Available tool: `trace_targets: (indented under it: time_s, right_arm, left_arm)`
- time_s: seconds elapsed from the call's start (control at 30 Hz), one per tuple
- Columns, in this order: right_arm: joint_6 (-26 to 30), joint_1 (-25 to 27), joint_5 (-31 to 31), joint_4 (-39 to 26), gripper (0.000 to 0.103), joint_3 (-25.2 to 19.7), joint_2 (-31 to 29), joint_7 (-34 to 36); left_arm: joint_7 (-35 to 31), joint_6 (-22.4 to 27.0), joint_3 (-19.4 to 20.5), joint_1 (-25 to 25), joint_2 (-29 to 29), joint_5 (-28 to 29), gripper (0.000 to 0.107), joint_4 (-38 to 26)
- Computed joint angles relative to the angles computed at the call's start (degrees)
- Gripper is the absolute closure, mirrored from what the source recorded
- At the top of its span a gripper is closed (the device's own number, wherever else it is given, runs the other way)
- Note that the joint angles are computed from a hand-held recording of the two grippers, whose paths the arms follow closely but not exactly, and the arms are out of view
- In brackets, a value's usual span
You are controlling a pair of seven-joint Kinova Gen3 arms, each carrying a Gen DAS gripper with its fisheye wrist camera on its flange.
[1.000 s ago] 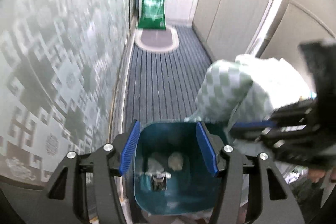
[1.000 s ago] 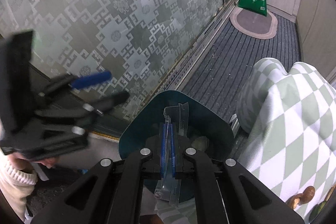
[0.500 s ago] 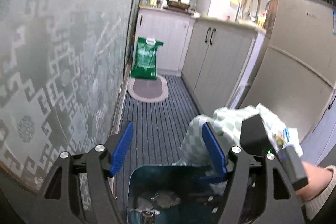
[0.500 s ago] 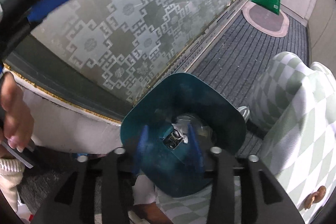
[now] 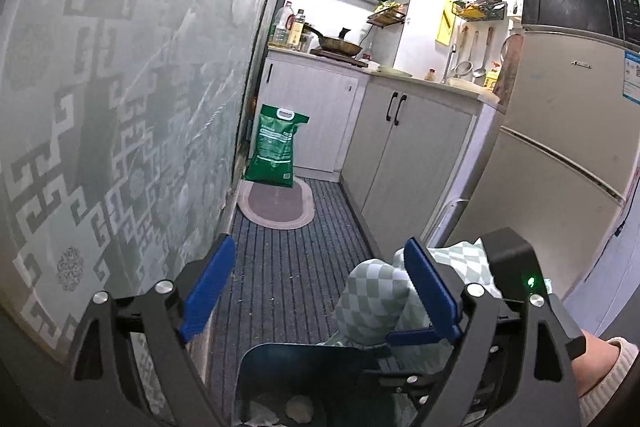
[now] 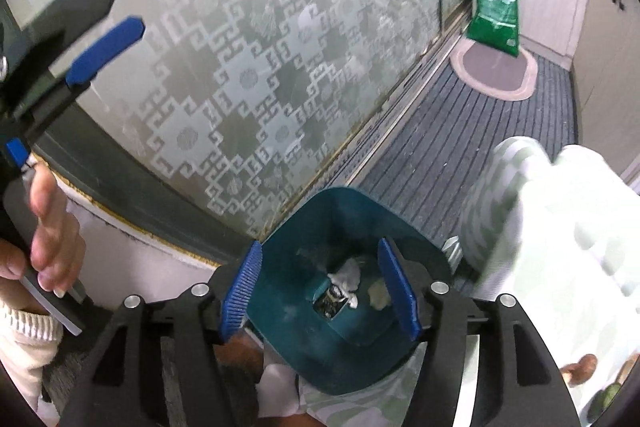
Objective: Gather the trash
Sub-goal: 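Move both grippers back over the table toward the lime and nuts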
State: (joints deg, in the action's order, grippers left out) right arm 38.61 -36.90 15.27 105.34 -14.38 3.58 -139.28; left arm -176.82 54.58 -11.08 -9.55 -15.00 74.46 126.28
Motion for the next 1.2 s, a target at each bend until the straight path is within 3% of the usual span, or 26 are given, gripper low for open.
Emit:
trace_targets:
  time_s: [0.23,0.53,0.8,1.2]
  right_arm:
    - [1.0,1.7,7.7,4.4,0.033,-1.8,-7.0,-9.5]
    - [9.6,9.9,11.9,8.8,0.031,-8.2,-19.0,-16.6]
    - [9.9,14.7,5.4,12.4,0.031,-6.8,-27.5,-11.5]
    - [11.2,21.3,-2.5,13.7,0.038,-7.5,-32.7,-2.9]
  left_arm:
    - [-0.5,-2.3,2.4,2.3,-1.4,1.1,0.012,0.6]
    - [-2.7,-4.6,6.6,8.3,-2.4,0.2,0.011,1.0]
    - [2.6,-8.0,12.2,16.0,-0.4,-9.1,0.012,-1.6]
    - [14.1,-14.5,17.9,26.1,5.7,-23.1,0.032,-4.1]
